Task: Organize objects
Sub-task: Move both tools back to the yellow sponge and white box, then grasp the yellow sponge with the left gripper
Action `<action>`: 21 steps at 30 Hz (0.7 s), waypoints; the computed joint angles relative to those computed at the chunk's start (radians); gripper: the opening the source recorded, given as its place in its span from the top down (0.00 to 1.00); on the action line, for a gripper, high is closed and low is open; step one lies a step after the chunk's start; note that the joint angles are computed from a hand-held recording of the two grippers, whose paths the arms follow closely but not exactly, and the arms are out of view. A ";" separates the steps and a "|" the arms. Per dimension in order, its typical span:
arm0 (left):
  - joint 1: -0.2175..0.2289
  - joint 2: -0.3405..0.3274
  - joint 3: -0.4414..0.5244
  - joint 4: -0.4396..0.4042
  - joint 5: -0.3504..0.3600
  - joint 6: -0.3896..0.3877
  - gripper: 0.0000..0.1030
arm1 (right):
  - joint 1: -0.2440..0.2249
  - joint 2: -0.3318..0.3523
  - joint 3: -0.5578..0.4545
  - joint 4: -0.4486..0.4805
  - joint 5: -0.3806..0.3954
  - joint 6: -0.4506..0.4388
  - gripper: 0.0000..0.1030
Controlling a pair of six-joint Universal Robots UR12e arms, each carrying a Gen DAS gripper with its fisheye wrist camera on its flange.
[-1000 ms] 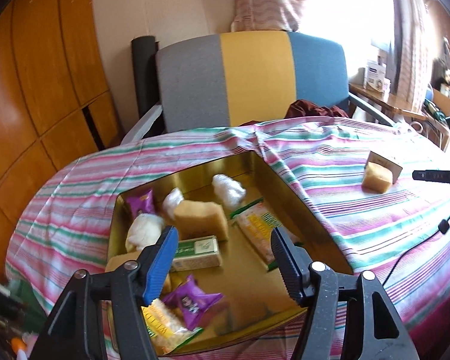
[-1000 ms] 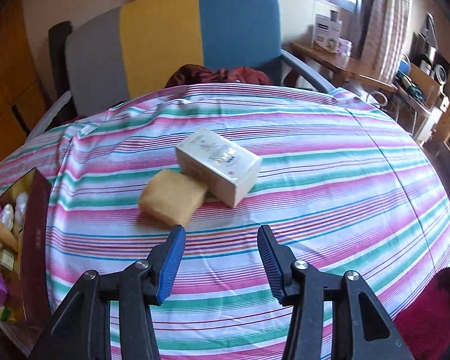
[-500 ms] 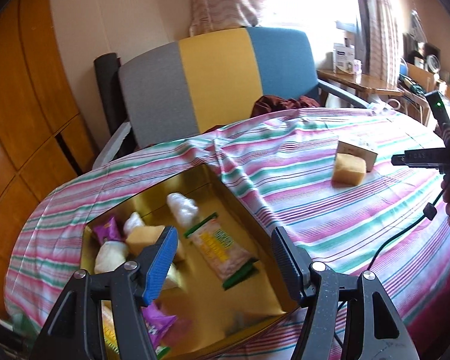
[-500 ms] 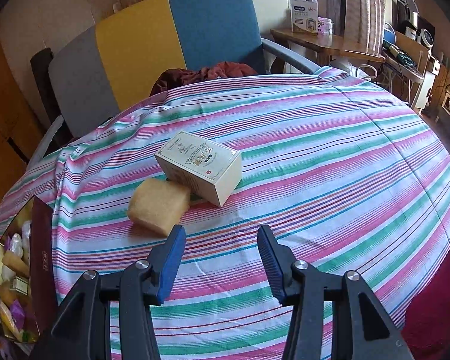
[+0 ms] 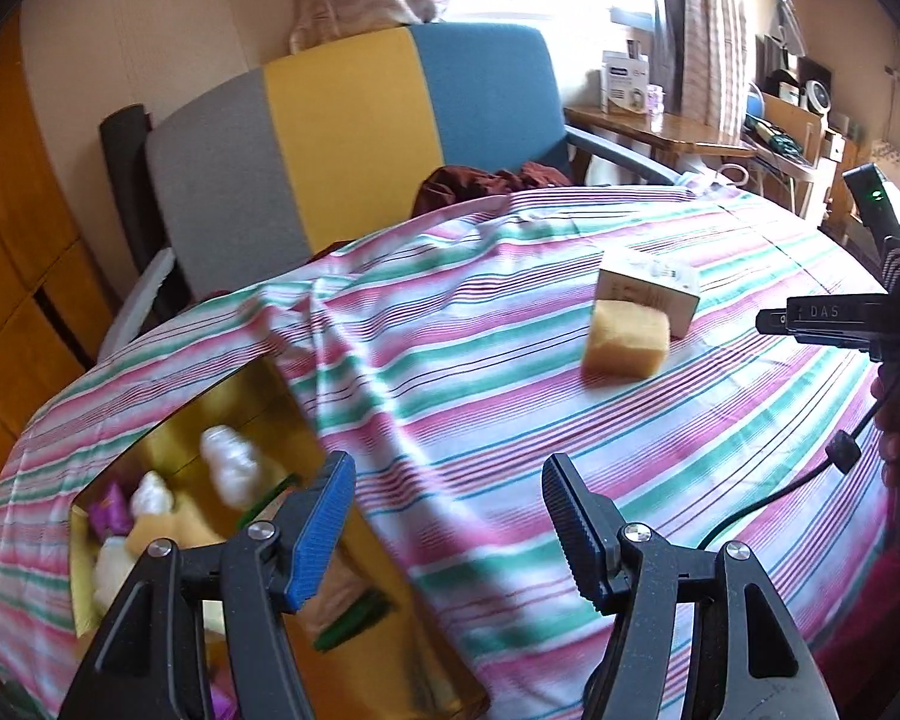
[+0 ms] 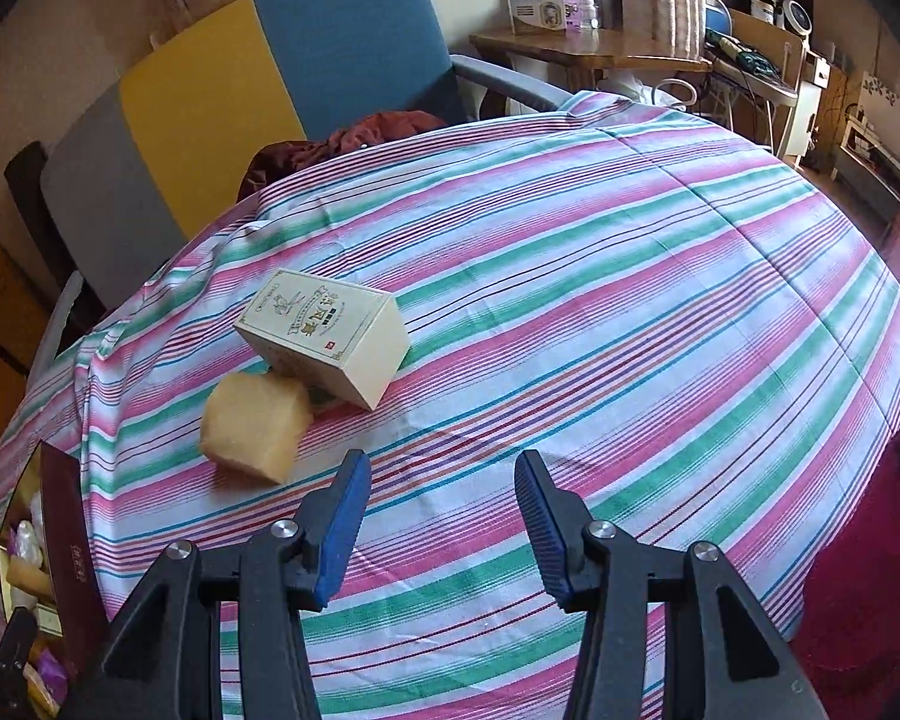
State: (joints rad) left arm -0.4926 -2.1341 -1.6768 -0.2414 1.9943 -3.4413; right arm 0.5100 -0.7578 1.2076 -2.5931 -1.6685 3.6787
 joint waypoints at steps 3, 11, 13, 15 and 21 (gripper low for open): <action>0.002 -0.035 0.053 -0.015 -0.042 0.036 0.36 | -0.007 -0.005 0.010 -0.009 0.011 0.026 0.51; 0.018 -0.141 0.220 -0.105 -0.212 0.102 0.25 | -0.019 -0.008 0.018 -0.011 0.062 0.050 0.51; 0.016 -0.168 0.262 -0.122 -0.226 0.131 0.21 | -0.022 -0.008 0.020 -0.009 0.075 0.059 0.51; 0.015 -0.196 0.305 -0.133 -0.236 0.163 0.19 | -0.025 -0.009 0.022 -0.010 0.085 0.068 0.51; 0.018 -0.267 0.415 -0.214 -0.248 0.180 0.15 | -0.030 -0.008 0.021 0.000 0.105 0.084 0.51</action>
